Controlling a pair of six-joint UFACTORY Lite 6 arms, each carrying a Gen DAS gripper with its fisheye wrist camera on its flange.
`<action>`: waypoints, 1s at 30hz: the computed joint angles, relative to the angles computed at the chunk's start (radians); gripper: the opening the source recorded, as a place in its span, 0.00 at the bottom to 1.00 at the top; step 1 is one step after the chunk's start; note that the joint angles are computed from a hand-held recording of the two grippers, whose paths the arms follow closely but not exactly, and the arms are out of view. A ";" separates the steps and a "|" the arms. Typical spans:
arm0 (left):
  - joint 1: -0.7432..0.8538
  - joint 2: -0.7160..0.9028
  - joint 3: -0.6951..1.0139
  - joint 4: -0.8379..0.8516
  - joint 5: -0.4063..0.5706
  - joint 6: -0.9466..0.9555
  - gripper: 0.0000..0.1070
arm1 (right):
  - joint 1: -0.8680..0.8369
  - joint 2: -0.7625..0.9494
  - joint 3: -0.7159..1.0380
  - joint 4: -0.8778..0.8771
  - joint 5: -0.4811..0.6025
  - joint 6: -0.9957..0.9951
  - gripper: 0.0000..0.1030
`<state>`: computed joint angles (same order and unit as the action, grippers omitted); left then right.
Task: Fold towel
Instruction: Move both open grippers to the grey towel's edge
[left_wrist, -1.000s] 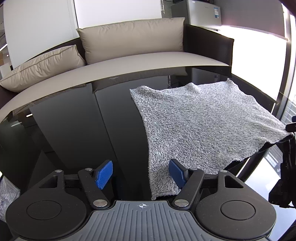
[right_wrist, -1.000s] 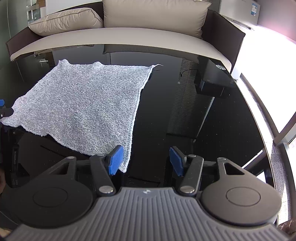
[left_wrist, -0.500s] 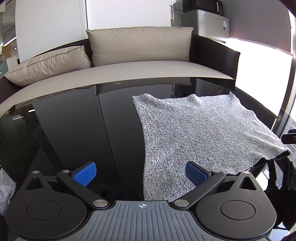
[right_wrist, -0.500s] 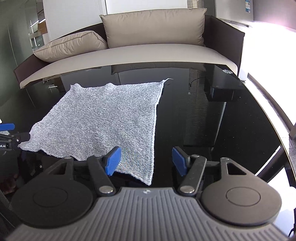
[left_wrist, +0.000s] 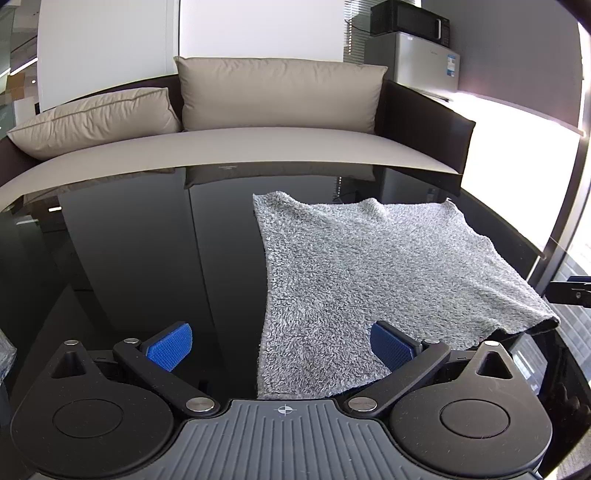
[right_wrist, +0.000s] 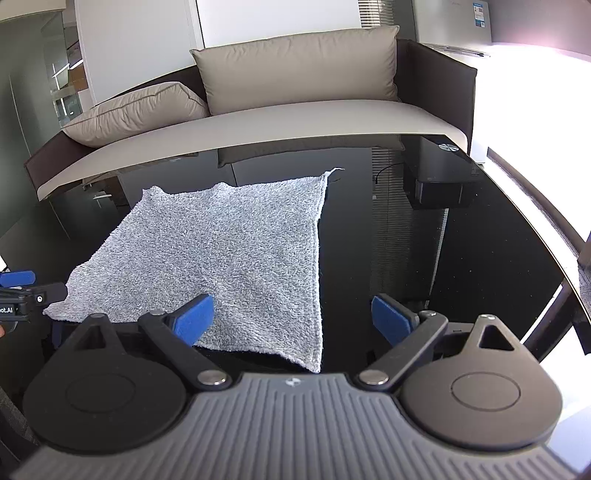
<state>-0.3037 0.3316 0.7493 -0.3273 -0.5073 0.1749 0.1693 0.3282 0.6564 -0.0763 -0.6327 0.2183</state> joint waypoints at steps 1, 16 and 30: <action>-0.003 -0.002 -0.003 -0.007 -0.001 0.006 0.95 | 0.003 -0.003 -0.006 0.003 -0.003 -0.003 0.92; -0.028 -0.069 -0.082 -0.042 -0.018 0.013 0.95 | 0.039 -0.042 -0.107 0.121 -0.044 -0.104 0.92; -0.044 -0.073 -0.087 -0.083 -0.010 0.032 0.95 | 0.047 -0.054 -0.123 0.127 -0.034 -0.140 0.92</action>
